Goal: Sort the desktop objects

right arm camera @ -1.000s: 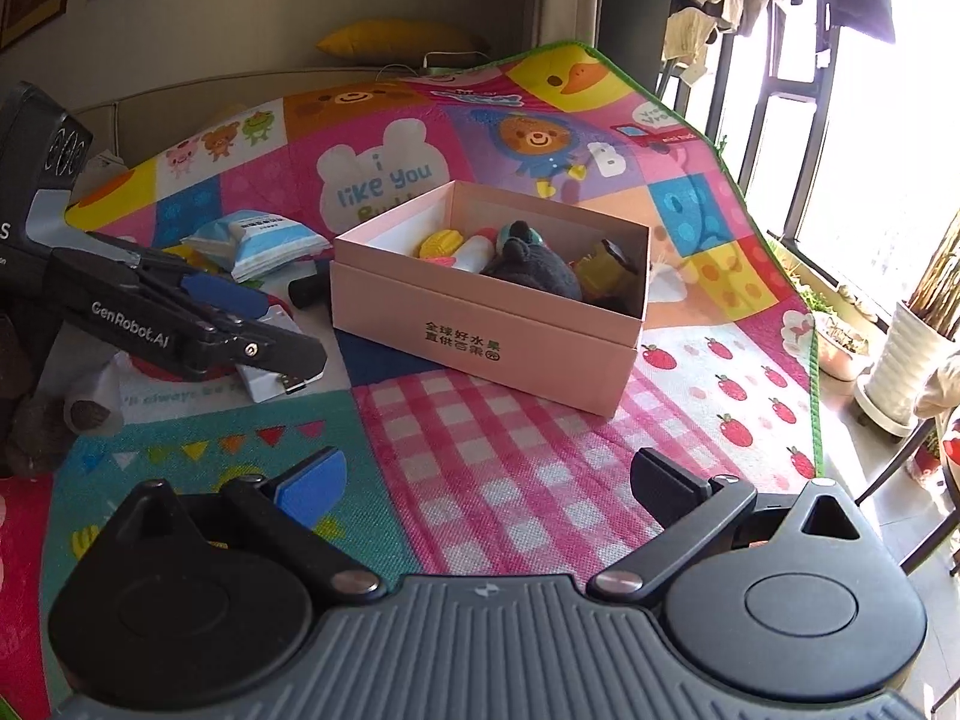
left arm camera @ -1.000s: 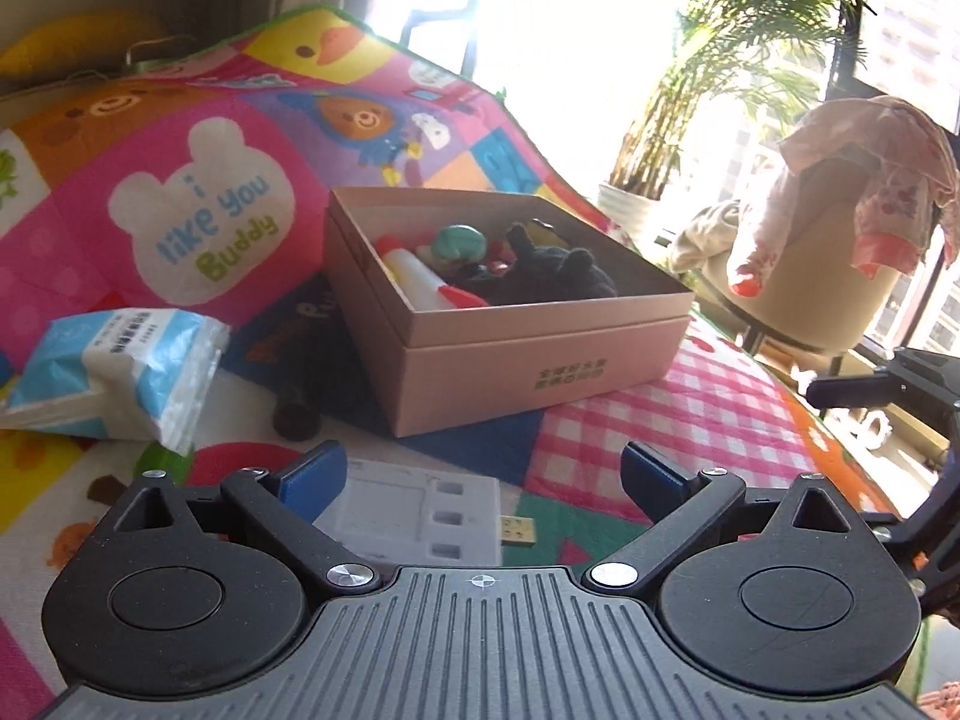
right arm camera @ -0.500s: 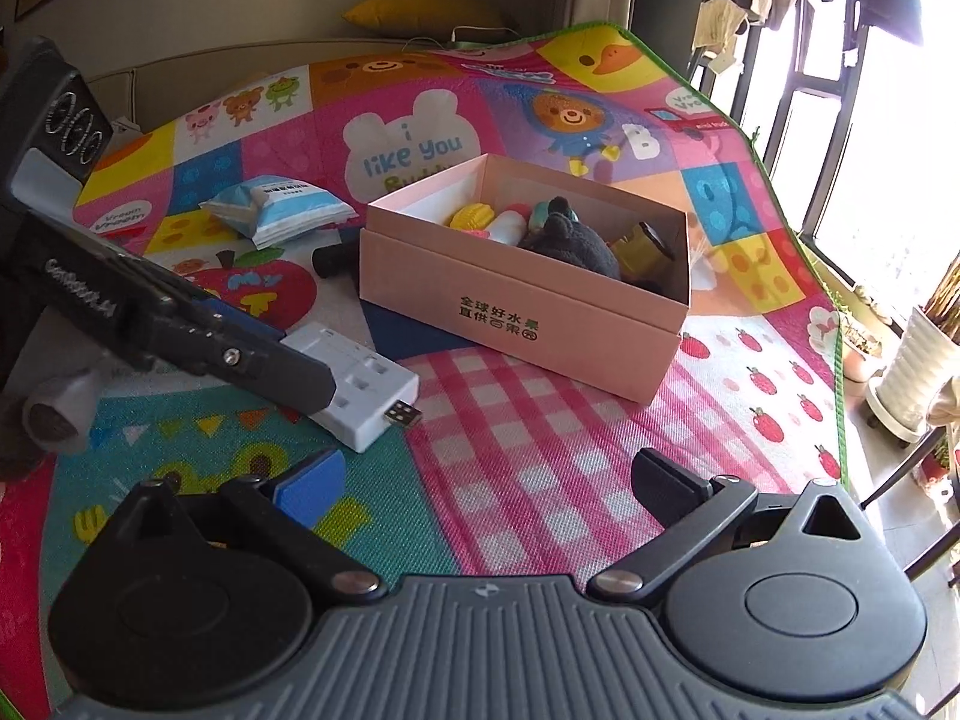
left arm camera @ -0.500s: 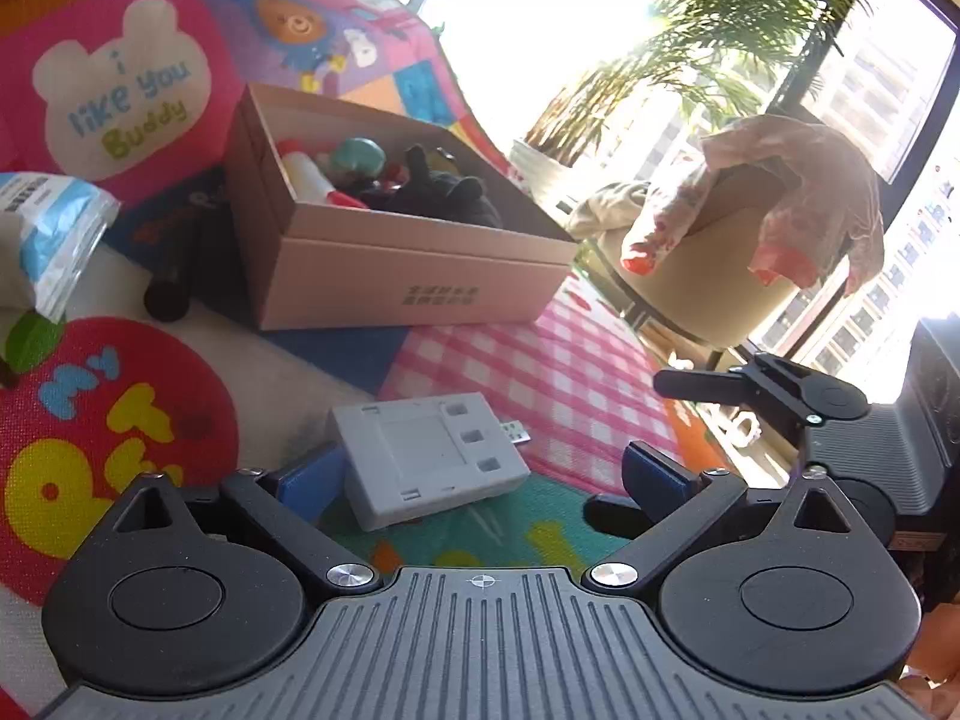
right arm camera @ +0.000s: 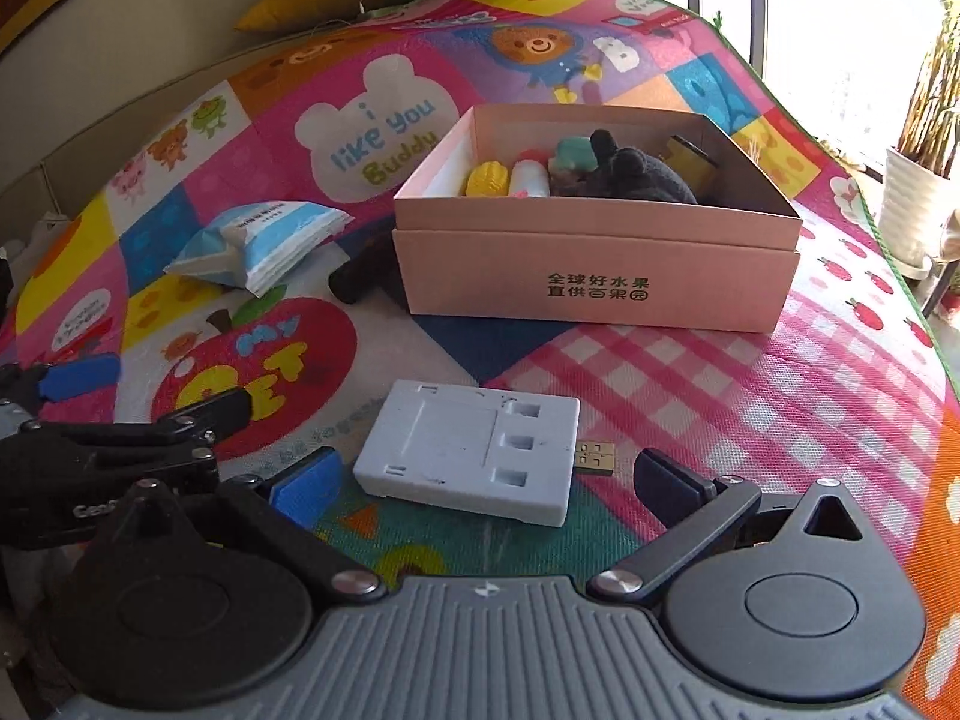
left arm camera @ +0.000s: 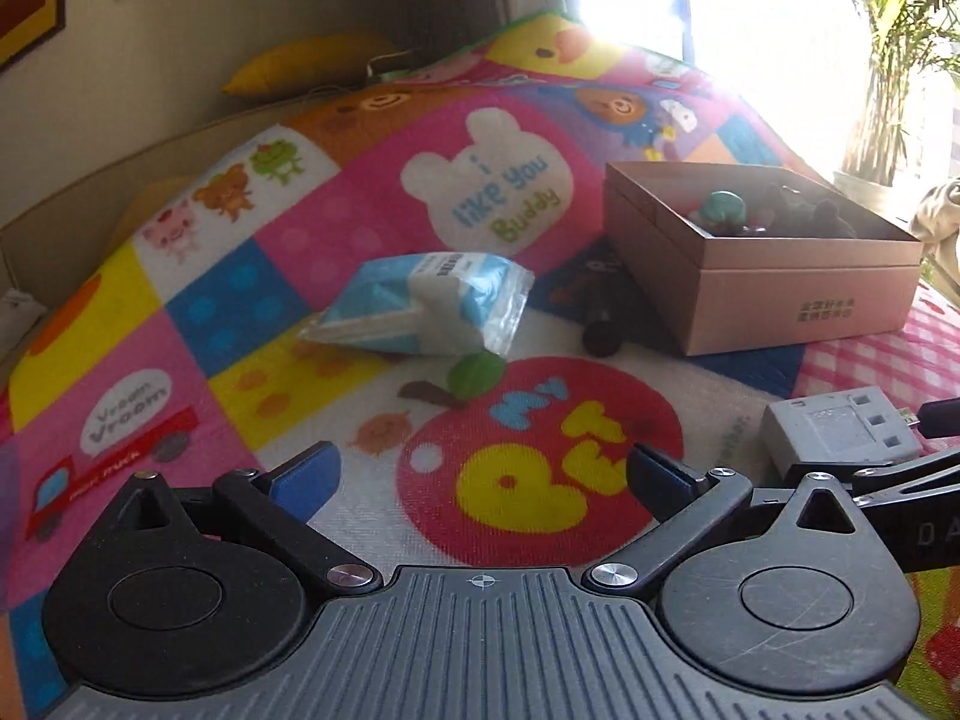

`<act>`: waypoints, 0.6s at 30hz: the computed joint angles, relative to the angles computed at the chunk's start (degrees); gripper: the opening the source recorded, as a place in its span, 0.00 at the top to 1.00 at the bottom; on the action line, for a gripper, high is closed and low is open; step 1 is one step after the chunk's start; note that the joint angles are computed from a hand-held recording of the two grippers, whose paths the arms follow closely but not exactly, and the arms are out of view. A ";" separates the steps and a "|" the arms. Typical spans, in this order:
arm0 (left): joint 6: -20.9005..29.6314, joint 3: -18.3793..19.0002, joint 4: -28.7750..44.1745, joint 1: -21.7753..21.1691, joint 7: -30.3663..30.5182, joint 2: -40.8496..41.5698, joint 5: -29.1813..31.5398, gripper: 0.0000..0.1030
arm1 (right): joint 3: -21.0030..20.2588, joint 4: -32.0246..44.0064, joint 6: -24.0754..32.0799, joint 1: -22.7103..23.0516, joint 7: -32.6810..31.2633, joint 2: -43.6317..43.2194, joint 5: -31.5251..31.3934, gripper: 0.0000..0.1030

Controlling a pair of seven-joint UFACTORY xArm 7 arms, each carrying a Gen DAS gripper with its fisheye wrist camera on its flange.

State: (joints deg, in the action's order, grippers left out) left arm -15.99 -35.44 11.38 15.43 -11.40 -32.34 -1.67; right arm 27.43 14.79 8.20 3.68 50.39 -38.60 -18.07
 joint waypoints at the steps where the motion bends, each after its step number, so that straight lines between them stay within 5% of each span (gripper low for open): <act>1: 0.73 -0.41 0.24 0.50 -0.27 -0.10 -0.34 0.00 | 2.55 1.29 1.37 -2.13 1.44 1.03 -0.45 0.00; 7: 2.39 12.97 -0.05 -9.63 -0.61 2.47 1.83 0.00 | 6.31 3.57 4.00 -4.94 5.45 1.73 -4.90 0.09; 14: 0.12 14.38 -1.44 -13.37 0.97 1.75 1.85 0.00 | -7.33 -0.17 9.09 6.42 -5.11 -7.06 -2.61 0.09; 18: 0.05 19.07 -1.25 -21.01 2.45 2.59 4.03 0.00 | -11.40 0.16 11.97 7.65 -12.98 -14.83 -1.33 0.09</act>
